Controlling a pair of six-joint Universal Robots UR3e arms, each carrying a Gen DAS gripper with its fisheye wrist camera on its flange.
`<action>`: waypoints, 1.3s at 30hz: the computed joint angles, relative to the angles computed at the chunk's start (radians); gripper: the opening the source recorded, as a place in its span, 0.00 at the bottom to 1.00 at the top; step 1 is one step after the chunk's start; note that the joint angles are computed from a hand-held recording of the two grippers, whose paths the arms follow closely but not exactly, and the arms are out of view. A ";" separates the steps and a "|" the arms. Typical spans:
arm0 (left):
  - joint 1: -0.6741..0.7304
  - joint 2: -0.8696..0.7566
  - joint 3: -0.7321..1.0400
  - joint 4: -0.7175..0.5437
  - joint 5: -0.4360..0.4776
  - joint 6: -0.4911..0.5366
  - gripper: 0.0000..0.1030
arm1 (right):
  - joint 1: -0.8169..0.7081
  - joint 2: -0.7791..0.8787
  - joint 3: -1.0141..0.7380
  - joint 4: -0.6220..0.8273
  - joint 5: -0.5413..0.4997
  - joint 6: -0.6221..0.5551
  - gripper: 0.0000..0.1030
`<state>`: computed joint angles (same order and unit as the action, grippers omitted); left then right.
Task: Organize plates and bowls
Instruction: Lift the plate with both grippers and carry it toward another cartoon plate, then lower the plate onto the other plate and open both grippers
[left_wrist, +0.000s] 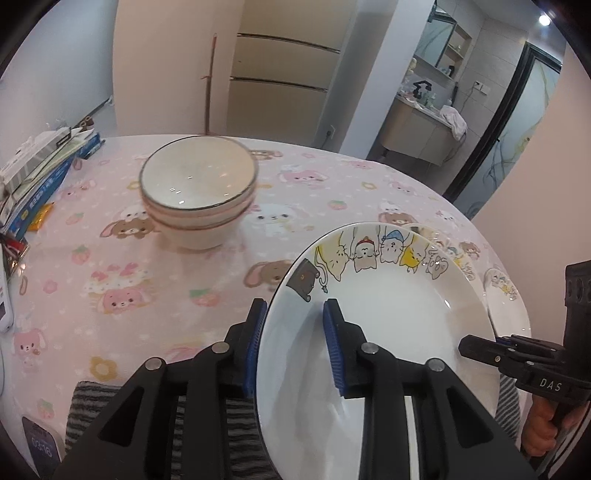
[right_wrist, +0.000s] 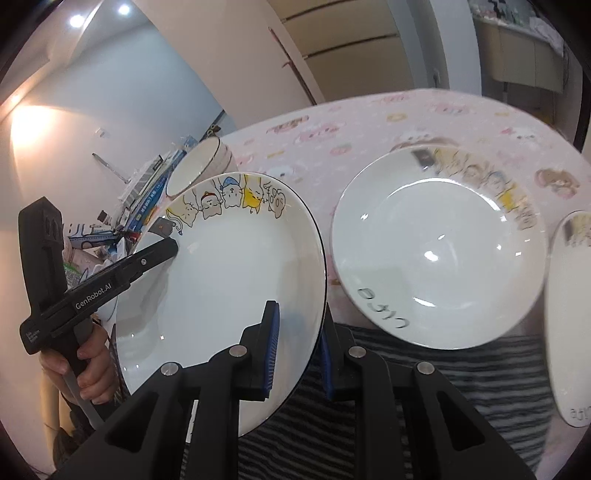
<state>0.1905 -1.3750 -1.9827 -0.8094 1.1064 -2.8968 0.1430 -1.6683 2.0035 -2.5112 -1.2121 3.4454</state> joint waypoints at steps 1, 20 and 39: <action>-0.024 -0.011 0.025 -0.006 0.010 -0.012 0.27 | -0.025 -0.036 0.020 0.015 0.009 -0.014 0.22; -0.424 -0.472 0.427 0.088 0.174 -0.188 0.29 | -0.445 -0.278 0.249 0.133 0.115 -0.202 0.22; -0.512 -0.636 0.500 0.191 0.321 -0.170 0.30 | -0.375 -0.068 0.253 -0.108 -0.030 -0.153 0.22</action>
<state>-0.3218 -2.0111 -1.4829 -0.6185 1.4275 -3.0667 -0.2320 -1.7359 2.2562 -2.6196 -1.2425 3.2920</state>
